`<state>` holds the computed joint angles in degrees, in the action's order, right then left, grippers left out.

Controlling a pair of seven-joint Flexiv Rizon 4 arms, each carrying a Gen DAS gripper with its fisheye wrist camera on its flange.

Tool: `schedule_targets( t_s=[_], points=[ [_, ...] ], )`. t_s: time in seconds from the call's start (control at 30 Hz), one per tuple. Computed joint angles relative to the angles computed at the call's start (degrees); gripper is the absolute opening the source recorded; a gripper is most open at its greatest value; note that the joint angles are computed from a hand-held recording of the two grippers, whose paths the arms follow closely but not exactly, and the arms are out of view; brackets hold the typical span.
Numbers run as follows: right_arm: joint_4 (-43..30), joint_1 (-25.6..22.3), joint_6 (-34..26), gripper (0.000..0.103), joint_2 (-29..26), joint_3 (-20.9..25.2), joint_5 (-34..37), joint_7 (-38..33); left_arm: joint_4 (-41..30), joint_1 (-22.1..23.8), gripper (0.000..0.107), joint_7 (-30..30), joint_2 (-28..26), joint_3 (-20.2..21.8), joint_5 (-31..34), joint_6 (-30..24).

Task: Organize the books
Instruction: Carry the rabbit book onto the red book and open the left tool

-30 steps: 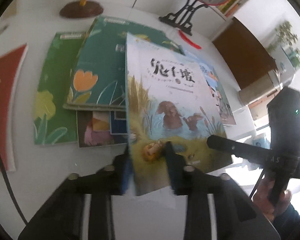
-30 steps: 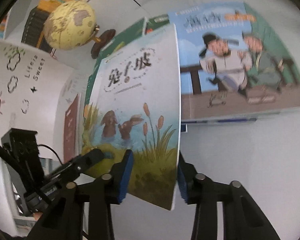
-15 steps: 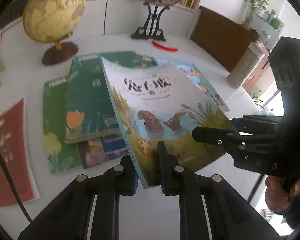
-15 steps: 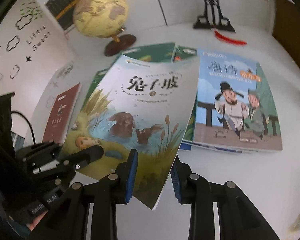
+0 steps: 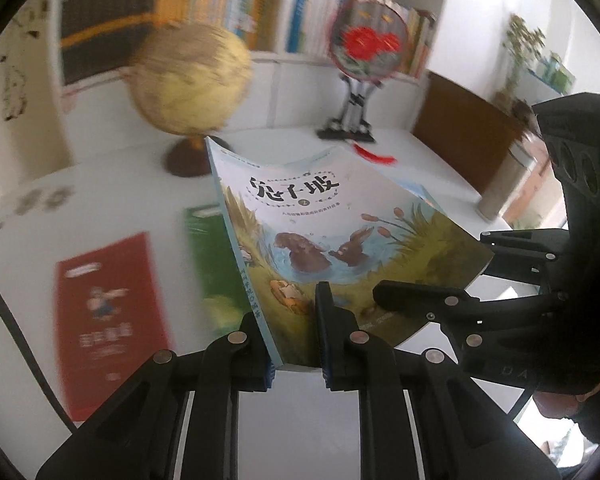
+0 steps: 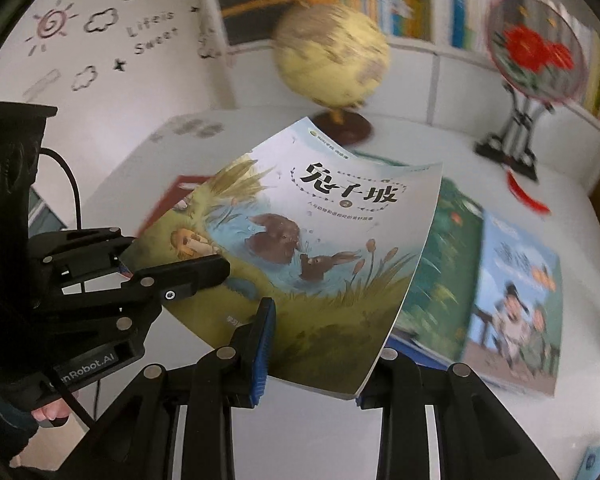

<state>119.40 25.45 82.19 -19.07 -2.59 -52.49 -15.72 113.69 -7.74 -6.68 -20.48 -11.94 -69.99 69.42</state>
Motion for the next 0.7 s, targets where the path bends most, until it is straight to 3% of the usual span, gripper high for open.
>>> schedule_targets(
  t_s=[0.33,0.7],
  points=[
    [-18.53,4.36,-3.12,0.03,-11.58,3.56,8.91,-13.22,-2.55,5.28,0.014,2.95,-1.81,2.68,-3.07,2.77],
    [-39.49,5.62,-16.04,0.03,-26.0,9.27,24.18,-30.14,-8.16,12.28,0.014,-4.25,-10.59,1.45,3.56,-1.41]
  ],
)
